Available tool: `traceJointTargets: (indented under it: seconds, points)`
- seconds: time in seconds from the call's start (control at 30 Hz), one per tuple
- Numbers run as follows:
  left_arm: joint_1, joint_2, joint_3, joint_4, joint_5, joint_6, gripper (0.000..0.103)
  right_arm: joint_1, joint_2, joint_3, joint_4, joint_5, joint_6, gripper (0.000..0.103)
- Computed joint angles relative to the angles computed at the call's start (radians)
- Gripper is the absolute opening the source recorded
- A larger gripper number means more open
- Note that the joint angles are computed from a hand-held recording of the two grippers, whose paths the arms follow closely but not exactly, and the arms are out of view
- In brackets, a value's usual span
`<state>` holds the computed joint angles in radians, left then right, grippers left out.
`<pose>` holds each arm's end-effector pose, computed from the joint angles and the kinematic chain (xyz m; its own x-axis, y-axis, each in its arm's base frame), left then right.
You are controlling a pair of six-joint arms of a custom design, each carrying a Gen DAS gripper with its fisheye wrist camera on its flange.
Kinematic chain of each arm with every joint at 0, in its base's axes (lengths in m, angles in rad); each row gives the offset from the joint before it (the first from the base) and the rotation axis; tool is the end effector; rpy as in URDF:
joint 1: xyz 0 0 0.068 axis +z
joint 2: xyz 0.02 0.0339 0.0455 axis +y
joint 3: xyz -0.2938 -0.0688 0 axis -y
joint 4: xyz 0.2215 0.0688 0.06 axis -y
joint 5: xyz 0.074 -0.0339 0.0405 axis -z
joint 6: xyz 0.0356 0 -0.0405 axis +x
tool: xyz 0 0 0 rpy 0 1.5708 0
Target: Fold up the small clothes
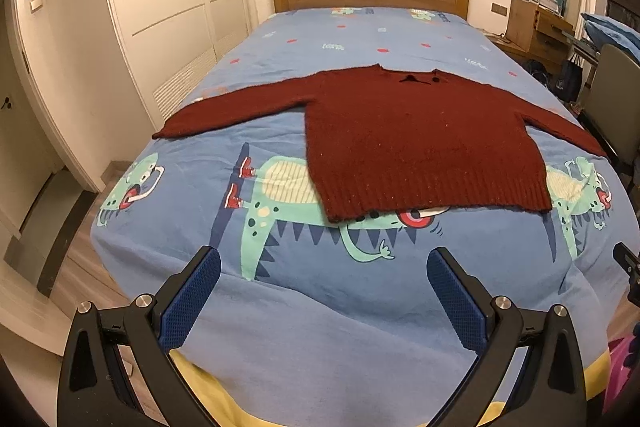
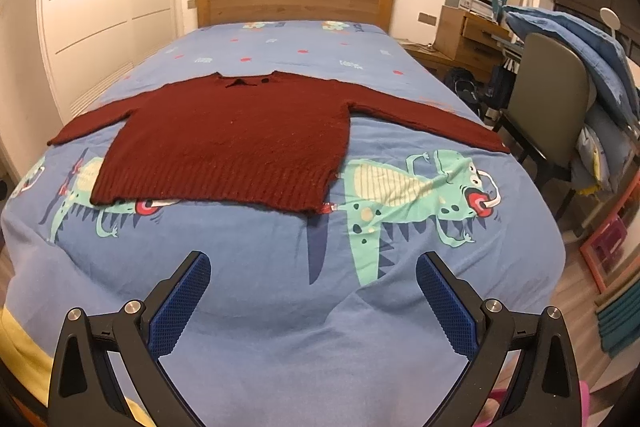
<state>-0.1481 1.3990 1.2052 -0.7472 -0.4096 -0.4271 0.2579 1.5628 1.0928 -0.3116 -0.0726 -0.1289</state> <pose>0.2607 -0.0246 0.3330 -0.6875 -0.2816 -0.6694 -0.4191 0.9066 0.0490 0.3088 0.0841 0.2833 -0.6364 -0.3004 -0.7105 -0.3892 0.9203 -0.0406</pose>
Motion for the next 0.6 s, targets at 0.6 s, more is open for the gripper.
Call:
traceJointTargets:
  seconds: [0.6]
  points:
    - [0.043,0.094,0.009,-0.015,0.004,0.015,0.102,0.020,0.098,0.033,-0.026,0.005,-0.013,0.103]
